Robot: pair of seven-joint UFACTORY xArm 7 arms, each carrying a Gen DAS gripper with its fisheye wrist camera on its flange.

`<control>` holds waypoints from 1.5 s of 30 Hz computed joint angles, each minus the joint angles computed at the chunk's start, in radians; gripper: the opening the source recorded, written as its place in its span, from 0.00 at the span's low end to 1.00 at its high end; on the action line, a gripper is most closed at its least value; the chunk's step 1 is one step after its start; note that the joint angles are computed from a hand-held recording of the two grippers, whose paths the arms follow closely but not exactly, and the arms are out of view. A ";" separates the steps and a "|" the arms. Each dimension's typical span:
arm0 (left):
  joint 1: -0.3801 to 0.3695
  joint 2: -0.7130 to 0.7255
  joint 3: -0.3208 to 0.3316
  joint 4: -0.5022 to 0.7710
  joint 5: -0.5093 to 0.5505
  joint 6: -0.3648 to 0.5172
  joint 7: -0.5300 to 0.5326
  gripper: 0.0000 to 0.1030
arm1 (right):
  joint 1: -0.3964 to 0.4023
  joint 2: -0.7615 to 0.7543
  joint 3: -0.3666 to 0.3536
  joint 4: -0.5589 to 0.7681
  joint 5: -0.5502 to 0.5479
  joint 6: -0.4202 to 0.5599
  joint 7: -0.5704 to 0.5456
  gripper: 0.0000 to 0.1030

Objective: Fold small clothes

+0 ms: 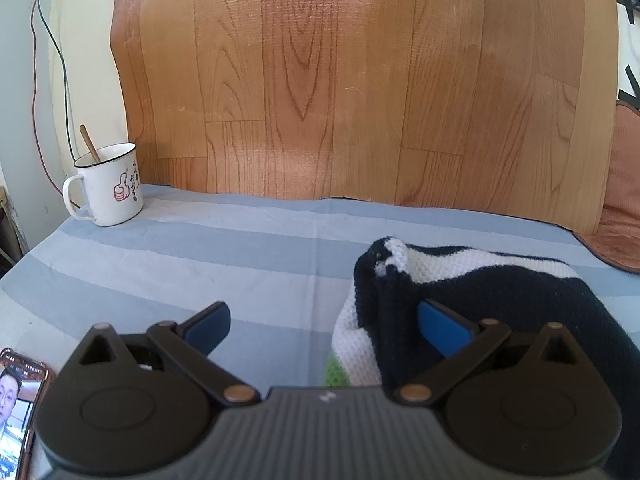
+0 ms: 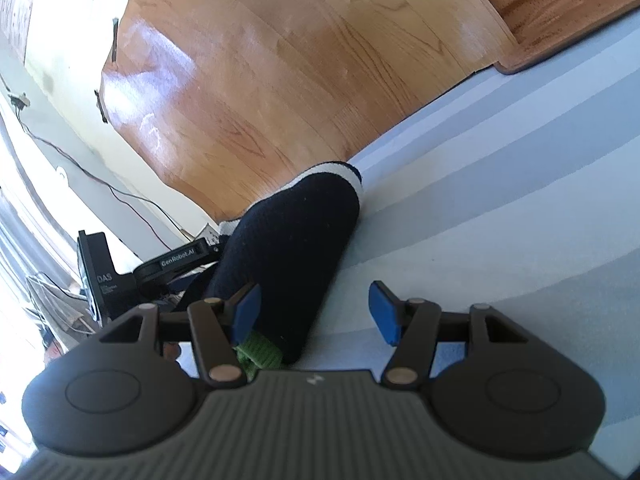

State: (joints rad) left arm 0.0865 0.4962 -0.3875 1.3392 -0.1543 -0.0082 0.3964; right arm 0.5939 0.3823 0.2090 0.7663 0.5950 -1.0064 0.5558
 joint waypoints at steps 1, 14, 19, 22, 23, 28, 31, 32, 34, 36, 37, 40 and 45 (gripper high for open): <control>-0.001 0.000 0.001 0.003 0.001 0.004 0.000 1.00 | 0.002 -0.001 -0.001 0.002 0.005 0.004 -0.006 0.61; 0.010 -0.003 -0.013 0.014 -0.038 0.041 0.041 1.00 | 0.007 -0.006 -0.003 0.010 0.024 0.031 -0.044 0.61; -0.001 -0.004 -0.004 0.015 -0.051 0.041 0.050 1.00 | 0.000 -0.003 -0.002 0.002 0.002 0.015 -0.017 0.61; -0.012 -0.008 0.009 0.011 -0.050 0.034 0.052 1.00 | -0.004 -0.002 -0.001 -0.001 -0.012 0.009 -0.005 0.61; -0.016 -0.010 0.013 0.008 -0.048 0.030 0.052 1.00 | -0.005 -0.002 -0.001 -0.001 -0.015 0.007 -0.001 0.61; -0.022 -0.013 0.019 0.004 -0.042 0.026 0.042 1.00 | -0.006 0.002 0.000 -0.004 -0.025 -0.008 0.014 0.62; -0.009 -0.016 0.006 0.007 -0.044 0.039 0.047 1.00 | -0.014 0.007 0.002 -0.011 -0.046 -0.031 0.043 0.62; 0.028 -0.013 -0.033 0.014 -0.058 0.058 0.067 1.00 | -0.017 0.009 0.003 -0.014 -0.052 -0.042 0.057 0.62; 0.111 -0.003 -0.116 0.041 -0.128 0.129 0.110 1.00 | -0.020 0.015 0.006 -0.020 -0.051 -0.073 0.088 0.62; 0.230 0.027 -0.228 0.098 -0.249 0.261 0.169 1.00 | -0.026 0.013 0.008 -0.027 -0.051 -0.087 0.119 0.63; 0.281 0.044 -0.272 0.127 -0.309 0.331 0.201 1.00 | -0.034 0.011 0.008 -0.029 -0.065 -0.088 0.137 0.66; 0.367 0.106 -0.320 0.230 -0.418 0.572 0.266 1.00 | -0.064 0.003 -0.006 -0.012 -0.134 -0.062 0.158 0.74; 0.323 0.150 -0.249 0.319 -0.441 0.732 0.274 1.00 | -0.154 0.018 -0.028 0.097 -0.347 0.121 0.198 0.74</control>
